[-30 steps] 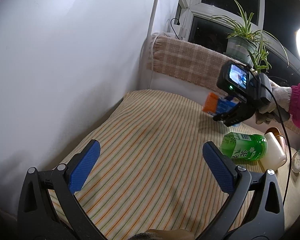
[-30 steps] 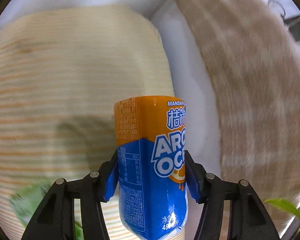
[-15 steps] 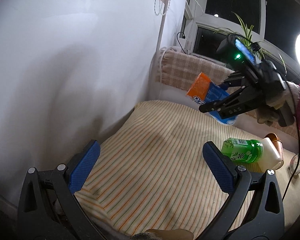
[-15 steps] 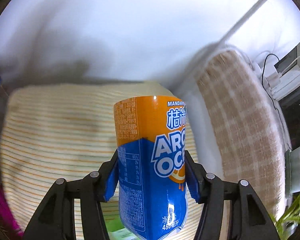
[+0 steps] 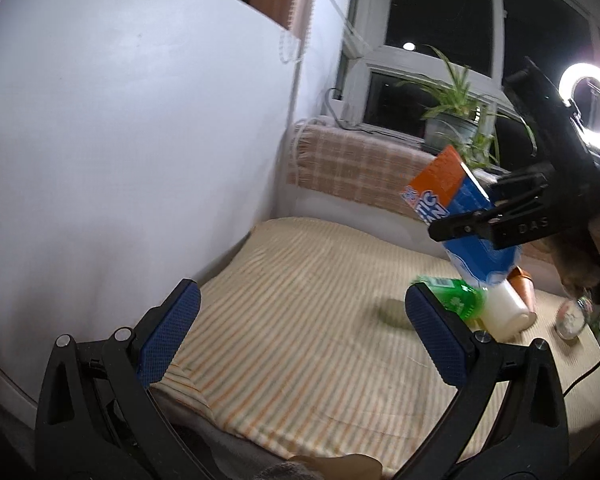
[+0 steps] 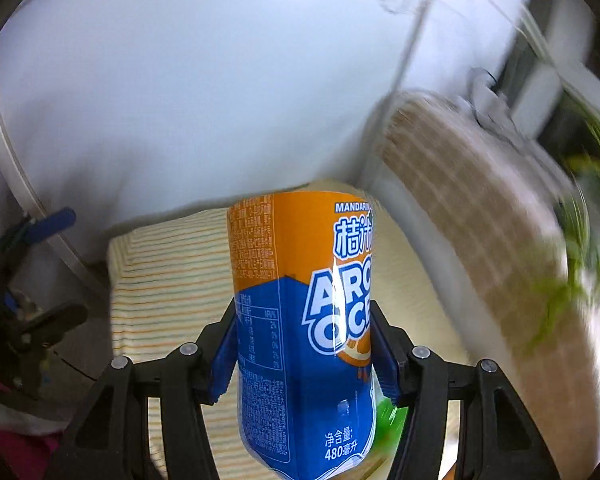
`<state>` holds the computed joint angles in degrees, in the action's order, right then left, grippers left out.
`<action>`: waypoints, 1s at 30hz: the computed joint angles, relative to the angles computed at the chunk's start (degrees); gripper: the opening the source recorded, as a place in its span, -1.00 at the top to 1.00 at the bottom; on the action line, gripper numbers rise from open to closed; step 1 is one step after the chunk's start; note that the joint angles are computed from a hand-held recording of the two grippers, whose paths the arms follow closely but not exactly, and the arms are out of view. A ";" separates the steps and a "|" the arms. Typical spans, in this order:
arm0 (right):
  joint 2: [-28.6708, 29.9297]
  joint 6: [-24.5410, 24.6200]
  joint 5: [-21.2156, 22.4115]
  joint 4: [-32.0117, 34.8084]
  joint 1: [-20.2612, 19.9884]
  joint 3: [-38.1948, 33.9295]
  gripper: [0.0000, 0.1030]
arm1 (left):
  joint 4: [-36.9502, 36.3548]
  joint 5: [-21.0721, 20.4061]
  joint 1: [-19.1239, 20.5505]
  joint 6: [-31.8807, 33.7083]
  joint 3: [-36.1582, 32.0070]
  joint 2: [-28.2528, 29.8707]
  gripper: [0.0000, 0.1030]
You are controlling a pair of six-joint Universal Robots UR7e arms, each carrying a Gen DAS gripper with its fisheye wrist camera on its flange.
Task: Flip cup upright
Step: 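Lift the blue-orange bottle off the table with the right tool, then close the left tool on the bottle while the right tool releases it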
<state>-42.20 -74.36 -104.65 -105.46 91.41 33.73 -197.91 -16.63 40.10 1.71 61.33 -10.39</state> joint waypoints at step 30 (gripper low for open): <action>-3.07 49.74 11.82 7.95 -21.64 -6.39 -0.24 | 31.08 -19.32 0.14 -18.92 -8.10 2.85 -1.00</action>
